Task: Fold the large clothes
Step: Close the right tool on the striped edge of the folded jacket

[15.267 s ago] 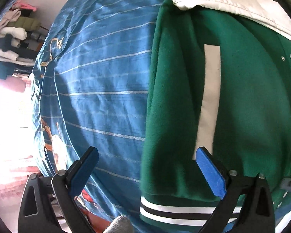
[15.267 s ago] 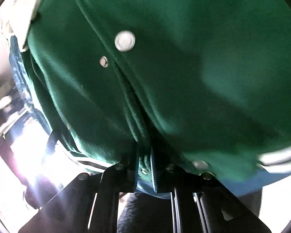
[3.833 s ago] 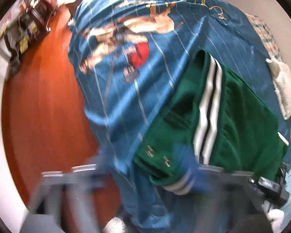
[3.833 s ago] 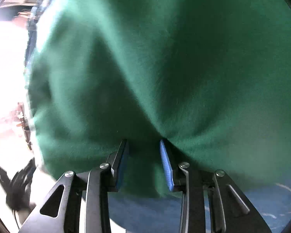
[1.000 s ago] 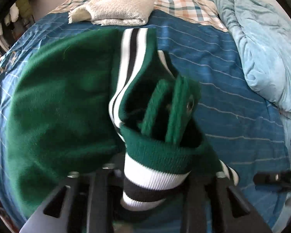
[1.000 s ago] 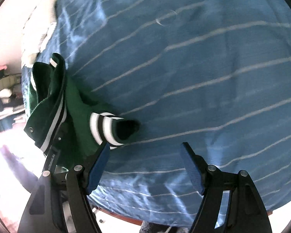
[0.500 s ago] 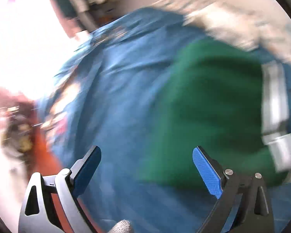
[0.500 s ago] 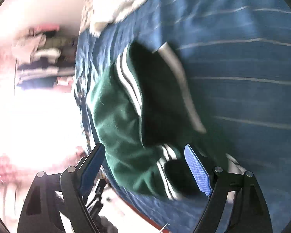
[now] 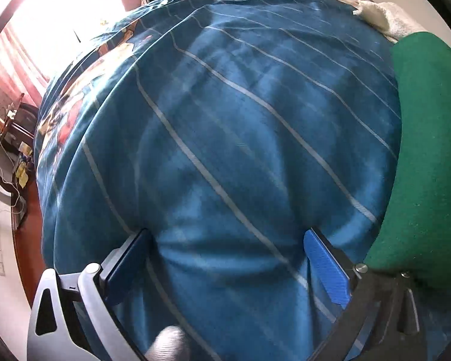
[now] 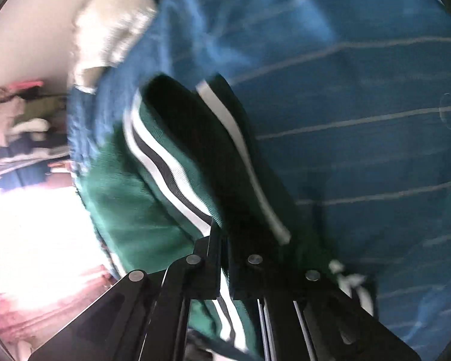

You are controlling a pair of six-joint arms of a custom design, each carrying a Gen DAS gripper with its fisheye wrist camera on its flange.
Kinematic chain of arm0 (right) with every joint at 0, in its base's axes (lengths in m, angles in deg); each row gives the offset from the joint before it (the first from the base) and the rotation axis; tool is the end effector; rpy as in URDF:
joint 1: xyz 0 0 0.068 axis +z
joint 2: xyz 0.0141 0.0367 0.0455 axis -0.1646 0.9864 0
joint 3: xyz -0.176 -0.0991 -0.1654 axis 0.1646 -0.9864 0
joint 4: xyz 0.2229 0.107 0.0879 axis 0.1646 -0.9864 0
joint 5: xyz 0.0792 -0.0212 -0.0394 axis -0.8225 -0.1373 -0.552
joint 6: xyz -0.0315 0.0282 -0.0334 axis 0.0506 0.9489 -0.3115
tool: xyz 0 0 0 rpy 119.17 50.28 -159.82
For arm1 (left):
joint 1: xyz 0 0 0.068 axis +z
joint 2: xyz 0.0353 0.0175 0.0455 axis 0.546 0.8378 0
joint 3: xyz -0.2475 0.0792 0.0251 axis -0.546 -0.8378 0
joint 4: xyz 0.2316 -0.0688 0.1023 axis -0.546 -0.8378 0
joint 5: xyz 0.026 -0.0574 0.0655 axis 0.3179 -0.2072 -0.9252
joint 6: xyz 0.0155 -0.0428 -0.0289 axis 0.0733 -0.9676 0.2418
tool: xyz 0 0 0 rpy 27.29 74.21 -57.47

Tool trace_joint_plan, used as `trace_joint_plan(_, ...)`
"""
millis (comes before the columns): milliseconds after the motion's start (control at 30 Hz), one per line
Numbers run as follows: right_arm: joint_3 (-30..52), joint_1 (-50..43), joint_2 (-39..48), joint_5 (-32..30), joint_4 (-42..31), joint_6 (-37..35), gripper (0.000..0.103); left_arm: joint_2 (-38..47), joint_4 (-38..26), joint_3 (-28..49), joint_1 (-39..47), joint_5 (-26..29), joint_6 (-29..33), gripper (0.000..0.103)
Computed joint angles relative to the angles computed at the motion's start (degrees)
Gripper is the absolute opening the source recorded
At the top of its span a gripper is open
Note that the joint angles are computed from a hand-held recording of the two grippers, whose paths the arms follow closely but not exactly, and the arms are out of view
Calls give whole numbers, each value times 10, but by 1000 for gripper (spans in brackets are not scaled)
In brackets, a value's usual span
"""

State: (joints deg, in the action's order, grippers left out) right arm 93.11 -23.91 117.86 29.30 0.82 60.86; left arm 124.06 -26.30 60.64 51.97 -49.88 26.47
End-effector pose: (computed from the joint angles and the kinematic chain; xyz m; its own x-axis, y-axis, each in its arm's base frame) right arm 0.2301 -0.0362 0.2388 -0.6430 0.7077 0.2928 0.7122 0.4119 0.5684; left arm 0.3958 0.1351 0.0445 -0.9285 -0.0205 -0.3709 -0.0618 0.9931 0.0997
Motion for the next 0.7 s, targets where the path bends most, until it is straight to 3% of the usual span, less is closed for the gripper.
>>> trace_joint_plan(100, 4, -8, -7, -45, -5, 11, 18, 20, -94, 69, -19, -44, 7, 103)
trace_joint_plan(133, 12, -6, -18, -44, -21, 3, 36, 21, -113, 81, -22, -54, 7, 103)
trace_joint_plan(233, -10, 18, -77, -63, -28, 5, 74, -4, -135, 90, -36, -73, -5, 103)
trace_joint_plan(333, -70, 100, -101, -70, 20, 38, 74, -54, -135, 70, -45, -78, -16, 103)
trace_joint_plan(367, -86, 128, -107, -54, 50, 57, 74, -68, -134, 68, -53, -94, -21, 103)
trace_joint_plan(400, -91, 158, -107, -33, 68, 78, 54, -75, -136, 70, -56, -100, -26, 103)
trace_joint_plan(433, -89, 177, -100, -26, 73, 87, 2, -85, -141, 68, -59, -99, -32, 103)
trace_joint_plan(533, -56, 232, -132, 40, 67, 164, 2, -112, -161, 82, -74, -95, -41, 103)
trace_joint_plan(700, 25, 241, -235, 143, -61, 220, 2, -125, -195, 124, -108, -72, -29, 103)
